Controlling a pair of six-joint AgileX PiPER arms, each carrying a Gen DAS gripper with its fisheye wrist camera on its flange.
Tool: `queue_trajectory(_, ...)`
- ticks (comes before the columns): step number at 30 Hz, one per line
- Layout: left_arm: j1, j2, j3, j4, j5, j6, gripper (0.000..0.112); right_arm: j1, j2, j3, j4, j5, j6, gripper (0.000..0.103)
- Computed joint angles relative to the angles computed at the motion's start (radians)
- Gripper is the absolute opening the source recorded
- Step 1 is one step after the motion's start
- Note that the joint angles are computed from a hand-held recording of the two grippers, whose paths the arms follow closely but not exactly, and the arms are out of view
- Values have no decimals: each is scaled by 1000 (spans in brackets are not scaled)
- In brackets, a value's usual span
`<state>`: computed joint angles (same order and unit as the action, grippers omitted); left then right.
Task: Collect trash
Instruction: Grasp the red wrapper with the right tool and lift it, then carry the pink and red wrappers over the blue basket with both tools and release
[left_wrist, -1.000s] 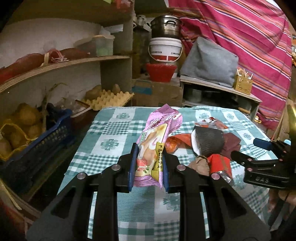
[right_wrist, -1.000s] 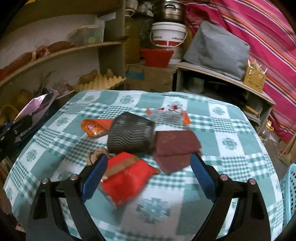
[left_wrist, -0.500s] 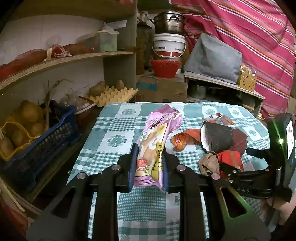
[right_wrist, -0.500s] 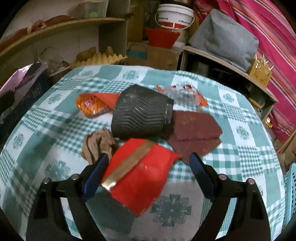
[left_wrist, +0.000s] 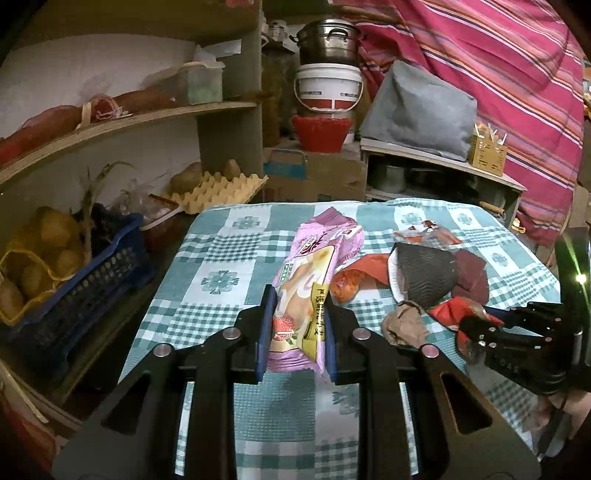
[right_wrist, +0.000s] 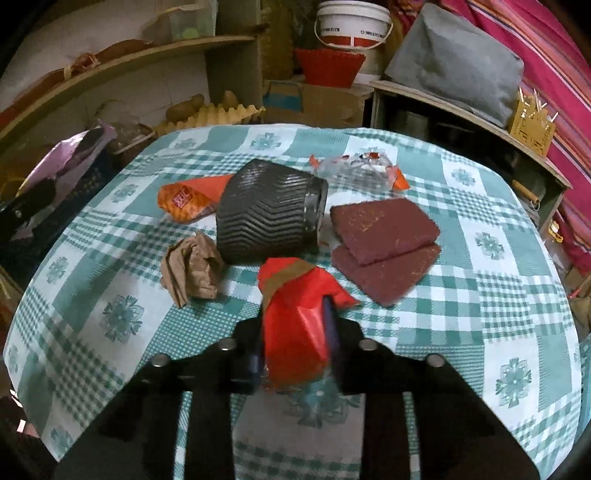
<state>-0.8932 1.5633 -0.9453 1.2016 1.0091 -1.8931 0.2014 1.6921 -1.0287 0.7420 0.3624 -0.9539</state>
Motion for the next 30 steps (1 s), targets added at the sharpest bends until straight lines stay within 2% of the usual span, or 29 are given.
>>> queue_trajectory(2,-7,12,-24,-2,8,9,22,-29,-27,18,78,3,-92,21)
queue_trajectory(7,-35,51,-106,-4,14,42,22,-160,-131,56,270,78,-318,21)
queue_trajectory(12,-76,127,-229,-6,26,92,22,-348,-204,65,409,193,-493,21)
queue_trajectory(14,-90,163,-284,-9,28,116,22,-431,-209,48,429,254,-521,21)
queue_trajectory(23,-141,358,-596,-40,28,266,22,-722,-161,-59,459,426,-578,21)
queue_trajectory(30,-172,578,-958,-109,22,456,22,-931,-59,-186,457,526,-578,21)
